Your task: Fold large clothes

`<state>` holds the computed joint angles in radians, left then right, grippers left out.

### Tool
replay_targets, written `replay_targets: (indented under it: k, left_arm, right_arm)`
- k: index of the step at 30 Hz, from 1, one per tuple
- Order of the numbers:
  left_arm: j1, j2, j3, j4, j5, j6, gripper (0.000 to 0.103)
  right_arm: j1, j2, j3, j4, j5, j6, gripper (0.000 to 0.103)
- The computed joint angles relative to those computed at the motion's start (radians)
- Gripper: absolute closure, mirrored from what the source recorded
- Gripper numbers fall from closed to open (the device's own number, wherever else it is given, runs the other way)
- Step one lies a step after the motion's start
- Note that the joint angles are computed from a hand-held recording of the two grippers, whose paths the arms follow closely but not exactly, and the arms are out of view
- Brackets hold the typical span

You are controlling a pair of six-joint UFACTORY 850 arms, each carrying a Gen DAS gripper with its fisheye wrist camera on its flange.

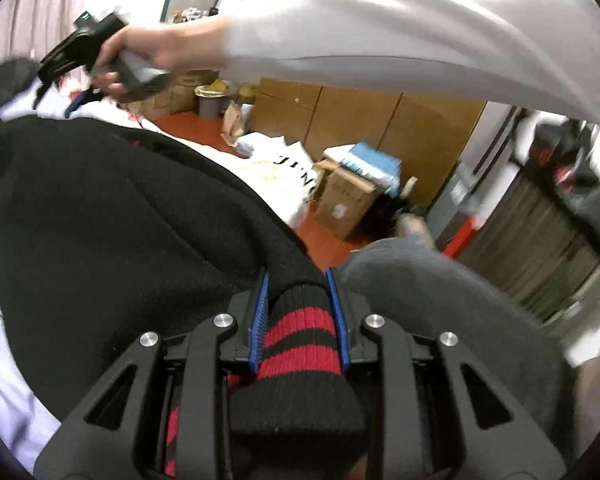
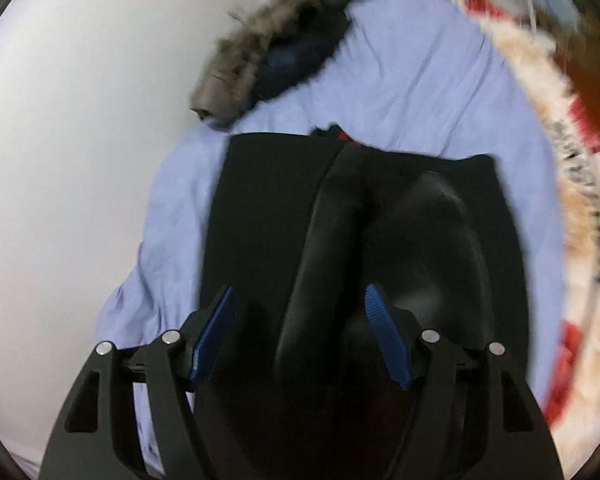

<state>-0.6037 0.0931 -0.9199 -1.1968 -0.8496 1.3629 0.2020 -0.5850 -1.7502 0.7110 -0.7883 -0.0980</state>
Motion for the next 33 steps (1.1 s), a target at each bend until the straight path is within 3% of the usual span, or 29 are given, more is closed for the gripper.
replay_targets:
  k: [2, 5, 7, 9, 16, 23, 24, 25, 29, 33]
  left_arm:
    - [0.027, 0.003, 0.004, -0.017, -0.044, 0.002, 0.076]
    - [0.042, 0.005, 0.007, -0.045, -0.069, 0.017, 0.076]
    - [0.051, 0.006, 0.008, -0.057, -0.083, 0.019, 0.076]
    - [0.055, 0.010, 0.013, -0.068, -0.085, 0.027, 0.076]
    - [0.005, 0.042, 0.029, -0.056, -0.008, 0.017, 0.076]
    - [-0.107, 0.016, -0.051, 0.005, 0.067, -0.094, 0.077]
    - [-0.108, 0.002, -0.068, 0.010, 0.031, -0.096, 0.079]
    - [-0.129, -0.022, -0.092, -0.008, -0.026, -0.077, 0.099]
    - [-0.284, -0.098, -0.192, 0.117, 0.002, -0.179, 0.099]
    - [-0.292, -0.147, -0.208, 0.140, 0.036, -0.247, 0.099]
  right_arm:
    - [0.002, -0.136, -0.149, 0.007, -0.095, 0.036, 0.033]
    - [0.024, -0.216, -0.253, -0.033, -0.101, 0.057, 0.031]
    - [0.032, -0.242, -0.303, -0.045, -0.109, 0.051, 0.049]
    - [0.040, -0.237, -0.321, -0.039, -0.115, 0.015, 0.085]
    - [0.041, -0.126, -0.301, -0.089, -0.047, -0.012, 0.090]
    - [0.009, -0.044, -0.313, -0.203, -0.094, 0.024, 0.090]
    - [0.000, -0.029, -0.295, -0.211, -0.092, 0.028, 0.090]
    - [-0.019, -0.002, -0.259, -0.207, -0.088, 0.019, 0.090]
    - [-0.059, 0.051, -0.139, -0.215, -0.067, 0.006, 0.090]
    - [-0.109, 0.094, 0.010, -0.157, -0.019, -0.028, 0.090]
